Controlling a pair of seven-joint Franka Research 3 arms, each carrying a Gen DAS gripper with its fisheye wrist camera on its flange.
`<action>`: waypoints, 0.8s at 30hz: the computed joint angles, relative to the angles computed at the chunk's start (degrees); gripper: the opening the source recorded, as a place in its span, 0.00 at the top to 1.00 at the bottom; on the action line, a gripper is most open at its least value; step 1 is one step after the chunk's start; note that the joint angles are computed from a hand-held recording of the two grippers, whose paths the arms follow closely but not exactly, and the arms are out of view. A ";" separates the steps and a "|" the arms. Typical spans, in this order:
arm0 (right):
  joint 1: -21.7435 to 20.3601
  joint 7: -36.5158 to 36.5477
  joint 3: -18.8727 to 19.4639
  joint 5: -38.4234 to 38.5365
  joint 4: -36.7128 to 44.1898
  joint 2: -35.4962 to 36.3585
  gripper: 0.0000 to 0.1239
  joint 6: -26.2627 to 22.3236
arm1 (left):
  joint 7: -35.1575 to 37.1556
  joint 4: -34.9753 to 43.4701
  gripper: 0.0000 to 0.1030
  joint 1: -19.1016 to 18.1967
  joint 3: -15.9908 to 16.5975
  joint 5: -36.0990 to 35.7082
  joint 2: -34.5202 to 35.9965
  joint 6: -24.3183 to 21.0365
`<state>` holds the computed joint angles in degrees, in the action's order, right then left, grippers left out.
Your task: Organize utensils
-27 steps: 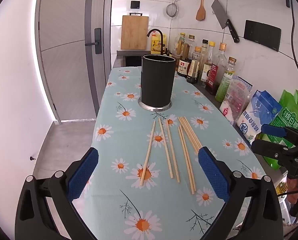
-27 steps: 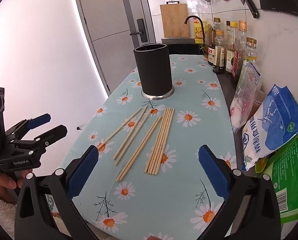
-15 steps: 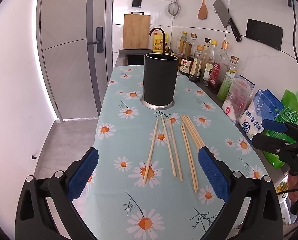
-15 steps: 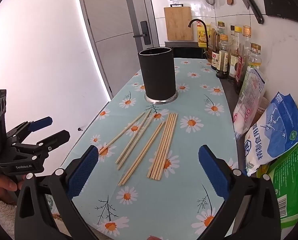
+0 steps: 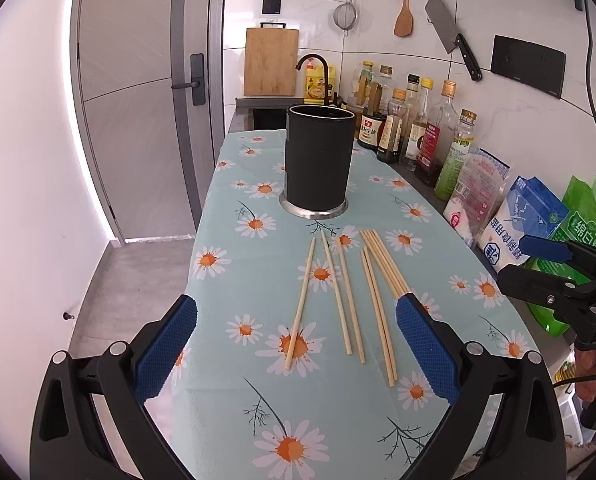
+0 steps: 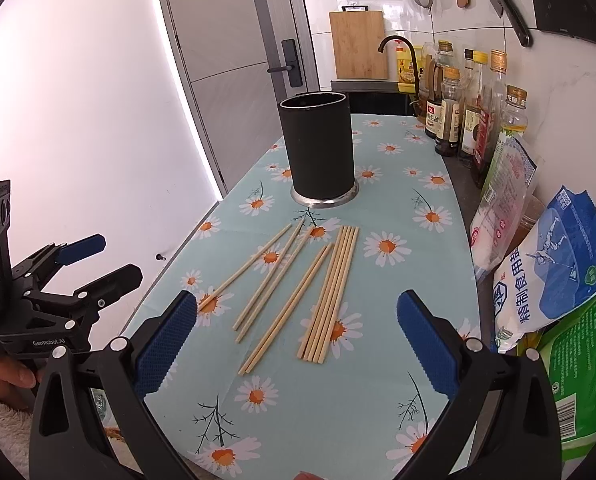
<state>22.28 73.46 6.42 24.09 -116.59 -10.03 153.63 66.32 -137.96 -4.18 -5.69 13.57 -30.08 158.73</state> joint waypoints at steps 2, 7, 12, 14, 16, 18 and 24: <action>-0.04 0.15 -0.01 -0.11 0.11 0.13 0.20 -0.08 | 0.02 0.08 0.06 0.02 -0.05 0.02 0.00 -0.09; 0.07 -0.25 -0.15 0.33 0.20 0.36 0.20 0.06 | 0.22 0.12 0.06 -0.17 0.15 -0.19 -0.06 -0.26; -0.03 -0.20 -0.07 0.14 0.25 0.49 0.20 0.15 | 0.81 0.45 0.06 -0.33 0.33 -0.53 0.09 -0.80; -0.02 -0.14 -0.07 0.14 0.46 0.65 0.20 0.01 | 0.91 0.38 0.06 -0.38 0.39 -0.71 0.11 -0.64; -0.10 0.05 0.03 -0.20 0.43 0.61 0.20 0.09 | 1.11 0.51 0.06 -0.40 0.45 -0.81 0.21 -0.68; -0.08 -0.06 -0.02 -0.20 0.49 0.63 0.20 -0.04 | 1.23 0.47 0.06 -0.44 0.47 -0.93 0.12 -0.74; -0.27 0.41 0.00 -0.77 0.90 0.93 0.20 -0.28 | 1.27 1.08 0.06 -0.37 0.26 -0.97 0.50 -1.12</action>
<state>22.00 73.86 6.42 23.32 -115.69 -9.11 153.36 67.59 -136.88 -4.55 -5.43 12.59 -29.58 157.61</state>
